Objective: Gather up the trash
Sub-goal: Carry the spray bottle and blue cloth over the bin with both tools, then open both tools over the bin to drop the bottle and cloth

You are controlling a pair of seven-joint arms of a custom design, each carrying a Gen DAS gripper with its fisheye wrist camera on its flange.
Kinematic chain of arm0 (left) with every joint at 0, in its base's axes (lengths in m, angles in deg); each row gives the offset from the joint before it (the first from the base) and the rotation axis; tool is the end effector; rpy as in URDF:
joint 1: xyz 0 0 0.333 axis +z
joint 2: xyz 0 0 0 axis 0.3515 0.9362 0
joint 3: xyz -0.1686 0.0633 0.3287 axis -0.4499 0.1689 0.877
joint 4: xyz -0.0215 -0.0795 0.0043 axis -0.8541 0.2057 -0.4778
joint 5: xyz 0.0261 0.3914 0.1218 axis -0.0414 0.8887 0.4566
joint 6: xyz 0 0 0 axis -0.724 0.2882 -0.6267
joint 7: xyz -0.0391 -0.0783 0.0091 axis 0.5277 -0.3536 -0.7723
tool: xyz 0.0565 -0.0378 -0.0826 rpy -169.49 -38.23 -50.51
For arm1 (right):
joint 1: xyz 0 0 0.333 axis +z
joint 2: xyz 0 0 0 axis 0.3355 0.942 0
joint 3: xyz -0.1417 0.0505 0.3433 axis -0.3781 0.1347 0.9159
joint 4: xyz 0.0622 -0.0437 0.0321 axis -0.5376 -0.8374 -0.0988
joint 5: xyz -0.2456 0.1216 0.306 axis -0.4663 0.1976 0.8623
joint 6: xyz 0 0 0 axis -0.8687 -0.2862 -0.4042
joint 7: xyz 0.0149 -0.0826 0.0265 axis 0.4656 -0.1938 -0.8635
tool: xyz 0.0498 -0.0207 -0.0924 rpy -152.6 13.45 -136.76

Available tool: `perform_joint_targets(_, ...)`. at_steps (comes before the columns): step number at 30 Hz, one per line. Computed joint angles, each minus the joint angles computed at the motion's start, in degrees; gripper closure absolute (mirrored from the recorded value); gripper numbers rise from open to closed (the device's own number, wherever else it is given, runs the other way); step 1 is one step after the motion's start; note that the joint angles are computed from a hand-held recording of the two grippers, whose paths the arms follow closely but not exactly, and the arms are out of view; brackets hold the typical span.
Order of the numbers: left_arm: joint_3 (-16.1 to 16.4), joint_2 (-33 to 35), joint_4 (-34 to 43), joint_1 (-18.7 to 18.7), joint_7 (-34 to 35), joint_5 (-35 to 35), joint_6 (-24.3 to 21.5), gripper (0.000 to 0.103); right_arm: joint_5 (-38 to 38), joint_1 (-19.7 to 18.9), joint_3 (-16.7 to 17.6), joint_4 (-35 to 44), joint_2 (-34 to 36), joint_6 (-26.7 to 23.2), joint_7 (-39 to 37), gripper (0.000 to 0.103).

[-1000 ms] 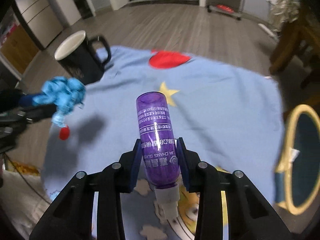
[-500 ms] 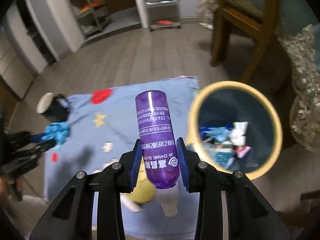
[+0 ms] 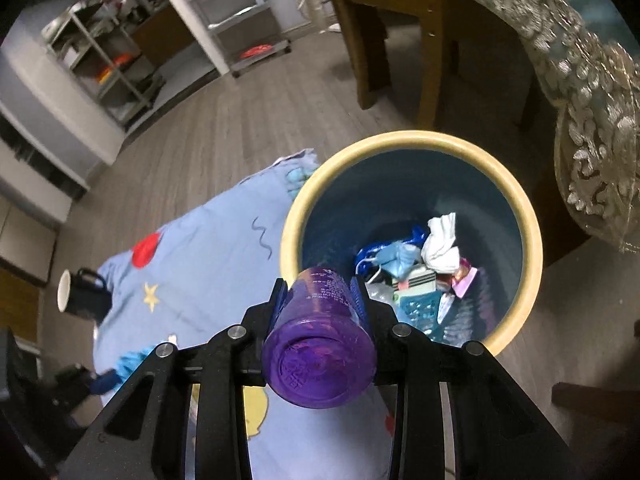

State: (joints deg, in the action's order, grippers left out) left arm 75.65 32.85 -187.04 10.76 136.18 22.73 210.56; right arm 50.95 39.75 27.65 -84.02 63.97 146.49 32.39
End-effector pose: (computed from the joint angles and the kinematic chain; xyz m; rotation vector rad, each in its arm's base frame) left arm 0.5452 -0.1865 0.4168 -1.8765 2.0757 -0.5857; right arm 0.7212 0.4075 0.4121 -2.0396 1.5592 0.0191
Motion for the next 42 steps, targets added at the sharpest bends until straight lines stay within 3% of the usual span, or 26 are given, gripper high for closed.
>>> perform_joint_targets(3,0.40,3.53,4.43,-1.31,-0.92,3.79,-0.71,0.076,1.76,-1.10,0.54,0.52,0.69,0.56,0.40,0.069)
perform_joint_targets(8,-0.11,10.05,12.43,-2.05,3.95,-1.69,-0.72,0.076,3.26,-2.22,0.02,0.67,1.36,0.52,3.18,0.069)
perform_joint_targets(13,4.17,16.10,20.55,-7.50,3.07,2.14,-2.59,0.074,3.87,-3.05,-0.94,-1.28,0.72,3.20,6.75,0.069)
perform_joint_targets(15,5.52,17.98,23.21,-9.00,2.03,3.12,-2.98,0.057,3.14,-2.74,-1.93,-2.29,0.12,5.05,9.17,0.054)
perform_joint_targets(16,5.92,18.36,23.78,-9.35,1.52,3.14,-2.94,0.037,2.93,-2.93,-1.80,-2.89,-0.16,6.20,9.66,0.039)
perform_joint_targets(17,6.77,18.26,23.64,-10.11,0.28,3.72,-2.06,0.029,2.52,-2.91,-2.09,-3.88,-0.71,7.91,10.52,0.037)
perform_joint_targets(18,7.24,18.21,23.81,-10.61,-0.46,4.09,-1.81,0.028,2.12,-3.14,-1.92,-4.26,-0.94,8.37,10.86,0.037)
perform_joint_targets(21,7.26,15.77,21.12,-10.77,-1.52,3.75,-0.32,0.027,1.79,-4.65,-0.16,-4.30,-1.09,6.93,9.48,0.037)
perform_joint_targets(27,8.54,6.68,11.01,-11.51,-9.32,9.12,3.46,0.016,-0.75,-4.88,-0.08,-10.32,-6.58,5.93,4.32,0.036)
perform_joint_targets(30,8.01,1.70,6.62,-10.68,-14.09,13.66,3.39,0.007,-0.19,-5.32,0.32,-16.87,-11.62,8.91,2.39,0.030)
perform_joint_targets(33,7.23,-2.84,3.18,-9.74,-20.61,20.51,2.22,0.006,-0.05,-5.01,0.52,-24.19,-16.62,13.12,1.13,0.024)
perform_joint_targets(36,4.87,-5.62,1.73,-8.07,-26.55,26.58,-0.77,0.006,-2.12,-3.45,-0.50,-29.91,-20.47,15.67,1.01,0.018)
perform_joint_targets(38,2.87,-6.67,1.16,-6.63,-31.63,32.15,-1.80,0.006,-5.01,-1.22,-2.66,-33.04,-22.73,18.03,4.23,0.009)
perform_joint_targets(42,-0.83,-7.49,0.28,-3.17,-40.07,43.27,-0.85,0.006,-12.53,3.16,-7.21,-38.01,-26.15,22.92,13.60,0.006)
